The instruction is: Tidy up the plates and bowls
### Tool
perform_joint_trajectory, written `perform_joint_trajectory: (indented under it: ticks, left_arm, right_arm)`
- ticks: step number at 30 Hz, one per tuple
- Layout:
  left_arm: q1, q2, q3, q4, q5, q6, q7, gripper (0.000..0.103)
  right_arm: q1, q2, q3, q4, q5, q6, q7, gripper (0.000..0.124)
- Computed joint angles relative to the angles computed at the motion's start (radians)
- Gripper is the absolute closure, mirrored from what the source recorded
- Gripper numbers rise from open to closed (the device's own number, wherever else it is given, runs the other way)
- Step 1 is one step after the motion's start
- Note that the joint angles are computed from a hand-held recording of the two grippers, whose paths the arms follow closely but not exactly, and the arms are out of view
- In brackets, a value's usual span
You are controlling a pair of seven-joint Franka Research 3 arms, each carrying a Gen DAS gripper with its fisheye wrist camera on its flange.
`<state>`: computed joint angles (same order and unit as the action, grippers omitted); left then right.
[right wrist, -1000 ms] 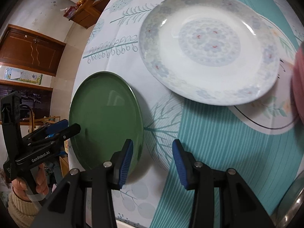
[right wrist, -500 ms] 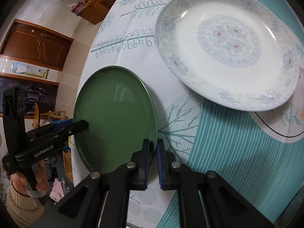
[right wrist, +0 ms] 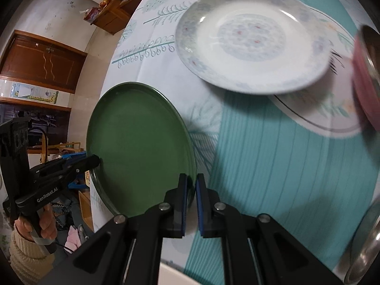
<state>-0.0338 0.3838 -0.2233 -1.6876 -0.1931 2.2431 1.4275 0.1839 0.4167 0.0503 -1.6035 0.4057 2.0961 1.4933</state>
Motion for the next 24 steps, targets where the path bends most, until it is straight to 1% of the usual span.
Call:
perform_joint_trajectory:
  ticks: [6, 11, 16, 21, 24]
  left_arm:
    - [-0.004, -0.096, -0.019, -0.098, -0.057, 0.005, 0.039, 0.091]
    - [-0.023, -0.212, -0.020, -0.212, -0.128, -0.020, 0.091, 0.091]
    - [-0.068, -0.335, -0.007, -0.336, -0.196, -0.048, 0.149, 0.091]
    - [-0.122, -0.461, 0.020, -0.472, -0.252, -0.062, 0.193, 0.091]
    - [-0.155, -0.515, 0.032, -0.542, -0.267, -0.059, 0.196, 0.091]
  right_arm:
    - [-0.002, -0.132, -0.005, -0.151, 0.012, 0.016, -0.007, 0.117]
    - [0.003, -0.277, -0.011, -0.312, 0.014, 0.018, -0.013, 0.117]
    - [0.009, -0.429, -0.017, -0.494, 0.029, 0.019, -0.003, 0.117]
    - [0.013, -0.563, -0.022, -0.660, 0.055, 0.029, 0.013, 0.117]
    - [0.016, -0.613, -0.022, -0.729, 0.066, 0.028, 0.025, 0.116]
